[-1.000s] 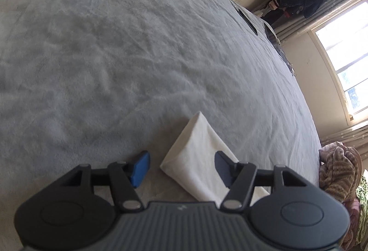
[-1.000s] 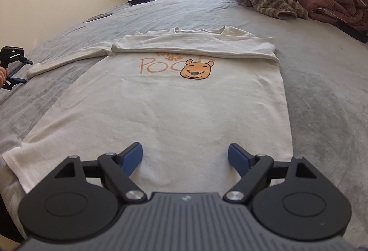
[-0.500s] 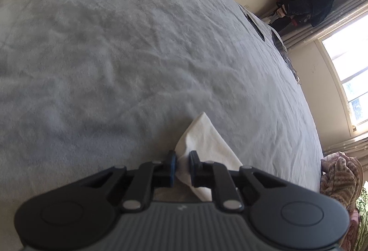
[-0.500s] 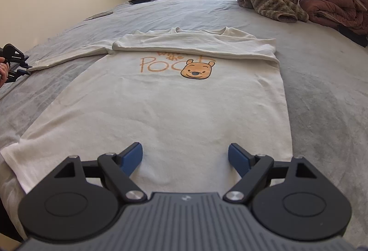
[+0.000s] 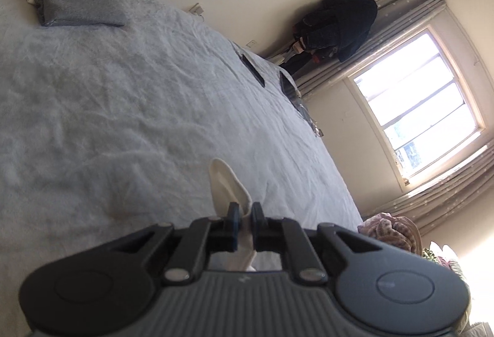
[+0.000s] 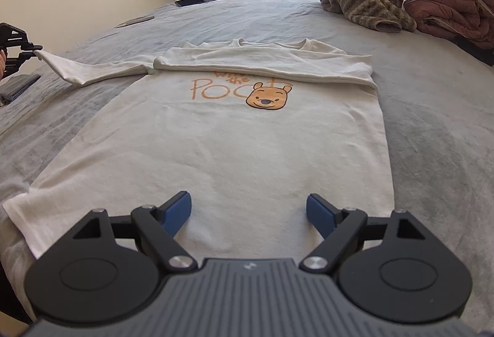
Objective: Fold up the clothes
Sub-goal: 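Grasp the sleeve cuff with the left gripper and lift it, then carry the held sleeve across the sweatshirt body with the left gripper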
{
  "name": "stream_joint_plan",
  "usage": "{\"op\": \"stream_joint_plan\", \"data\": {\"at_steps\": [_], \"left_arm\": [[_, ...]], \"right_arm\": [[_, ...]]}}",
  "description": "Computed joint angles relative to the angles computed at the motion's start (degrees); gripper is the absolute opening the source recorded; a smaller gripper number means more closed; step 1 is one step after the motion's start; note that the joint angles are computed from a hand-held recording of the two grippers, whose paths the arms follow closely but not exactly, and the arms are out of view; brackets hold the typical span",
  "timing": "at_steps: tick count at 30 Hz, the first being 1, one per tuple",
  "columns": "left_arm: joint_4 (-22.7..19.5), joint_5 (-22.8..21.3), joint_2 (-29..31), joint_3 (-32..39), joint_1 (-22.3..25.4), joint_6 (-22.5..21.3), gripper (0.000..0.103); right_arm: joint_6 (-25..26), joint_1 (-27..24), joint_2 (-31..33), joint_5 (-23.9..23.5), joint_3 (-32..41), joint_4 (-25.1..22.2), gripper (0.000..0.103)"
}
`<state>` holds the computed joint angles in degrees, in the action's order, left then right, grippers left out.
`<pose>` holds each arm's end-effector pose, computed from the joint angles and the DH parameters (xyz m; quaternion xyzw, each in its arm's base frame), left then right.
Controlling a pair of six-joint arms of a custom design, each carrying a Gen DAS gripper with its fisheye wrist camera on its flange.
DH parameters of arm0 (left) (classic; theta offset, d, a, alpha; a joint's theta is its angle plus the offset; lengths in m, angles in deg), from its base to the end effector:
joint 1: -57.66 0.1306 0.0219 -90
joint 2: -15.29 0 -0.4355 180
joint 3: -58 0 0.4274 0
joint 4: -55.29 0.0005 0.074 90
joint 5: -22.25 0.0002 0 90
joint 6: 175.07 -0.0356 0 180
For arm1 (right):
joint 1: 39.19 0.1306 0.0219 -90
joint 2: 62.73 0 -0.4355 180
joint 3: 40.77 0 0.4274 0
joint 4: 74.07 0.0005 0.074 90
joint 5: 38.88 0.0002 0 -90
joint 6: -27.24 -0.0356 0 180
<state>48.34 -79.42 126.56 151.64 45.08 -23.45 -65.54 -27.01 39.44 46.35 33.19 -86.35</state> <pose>0.6711 -0.1429 0.3615 -0.3974 0.7388 -0.2561 0.4804 0.5600 0.1234 0.2830 -0.0917 0.9028 0.0919 0.4099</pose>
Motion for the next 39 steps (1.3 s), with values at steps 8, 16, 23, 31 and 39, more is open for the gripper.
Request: {"op": "stream_joint_plan", "data": {"at_steps": [8, 16, 23, 31, 39], "left_arm": [[9.4, 6.7, 0.2, 0.3, -5.7, -10.2, 0.007], [8.7, 13.8, 3.6, 2.9, -11.1, -18.4, 0.007], [1.1, 19.8, 7.0, 5.6, -13.6, -24.8, 0.008], [2.2, 25.2, 6.8, 5.0, -13.0, -24.6, 0.008], [-1.8, 22.9, 7.5, 6.3, -12.5, -22.7, 0.008]], "right_arm": [[-3.6, -0.5, 0.1, -1.8, 0.5, 0.3, 0.085], [-6.9, -1.4, 0.0, -3.7, 0.4, 0.3, 0.085], [-9.1, -2.0, -0.1, -6.1, 0.4, 0.2, 0.085], [-17.1, -3.0, 0.6, -15.6, 0.7, 2.6, 0.086], [-31.7, -3.2, 4.2, -24.5, 3.6, 8.2, 0.086]]}}
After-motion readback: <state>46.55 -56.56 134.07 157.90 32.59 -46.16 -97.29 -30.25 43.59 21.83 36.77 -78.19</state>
